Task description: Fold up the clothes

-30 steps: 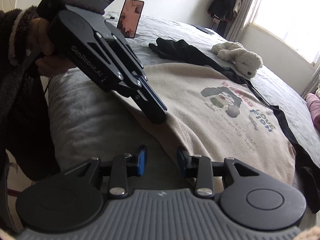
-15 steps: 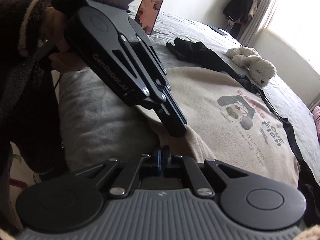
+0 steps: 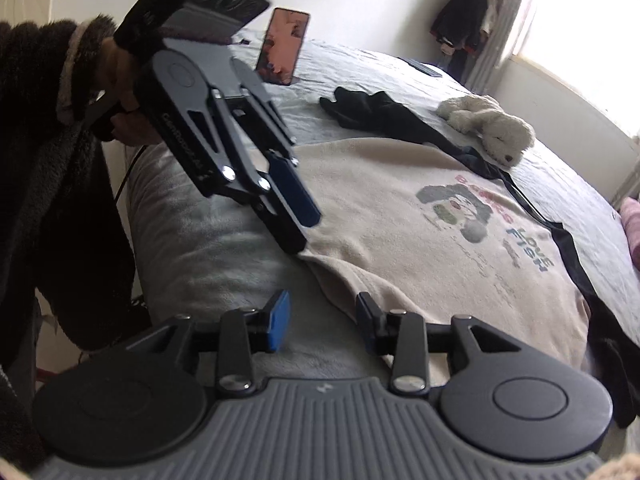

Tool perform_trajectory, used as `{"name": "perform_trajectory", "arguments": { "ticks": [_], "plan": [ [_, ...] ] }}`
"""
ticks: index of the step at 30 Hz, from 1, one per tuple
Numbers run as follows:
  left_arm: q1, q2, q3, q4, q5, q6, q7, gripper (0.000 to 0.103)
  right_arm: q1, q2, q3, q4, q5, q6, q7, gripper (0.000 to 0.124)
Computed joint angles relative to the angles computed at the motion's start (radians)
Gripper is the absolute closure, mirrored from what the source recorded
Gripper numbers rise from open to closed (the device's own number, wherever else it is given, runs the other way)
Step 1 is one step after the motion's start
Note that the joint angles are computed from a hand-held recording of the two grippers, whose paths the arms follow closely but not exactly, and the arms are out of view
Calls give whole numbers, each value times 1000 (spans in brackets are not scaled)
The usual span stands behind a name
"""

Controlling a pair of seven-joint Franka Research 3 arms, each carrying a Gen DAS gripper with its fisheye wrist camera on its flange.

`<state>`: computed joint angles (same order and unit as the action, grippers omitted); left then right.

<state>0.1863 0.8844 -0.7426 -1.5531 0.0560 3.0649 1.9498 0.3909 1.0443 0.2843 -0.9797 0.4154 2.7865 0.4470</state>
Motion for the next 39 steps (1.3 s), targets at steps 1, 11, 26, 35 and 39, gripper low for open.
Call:
{"name": "perform_trajectory", "arguments": {
  "ticks": [1, 11, 26, 35, 39],
  "plan": [
    [4, -13, 8, -17, -9, 17, -17, 70, 2, -12, -20, -19, 8, 24, 39, 84],
    [-39, -172, 203, -177, -72, 153, -357, 66, 89, -42, -345, -82, -41, 128, 684, 84],
    [74, -110, 82, -164, -45, 54, -563, 97, -40, -34, -218, -14, -72, -83, 1022, 115],
    [78, -148, 108, -205, 8, 32, -616, 97, -31, -45, -251, -22, -171, -140, 1088, 117],
    [-31, -204, 241, -217, 25, 82, -659, 93, -12, -45, -267, -33, -232, -93, 1077, 114]
  ]
}}
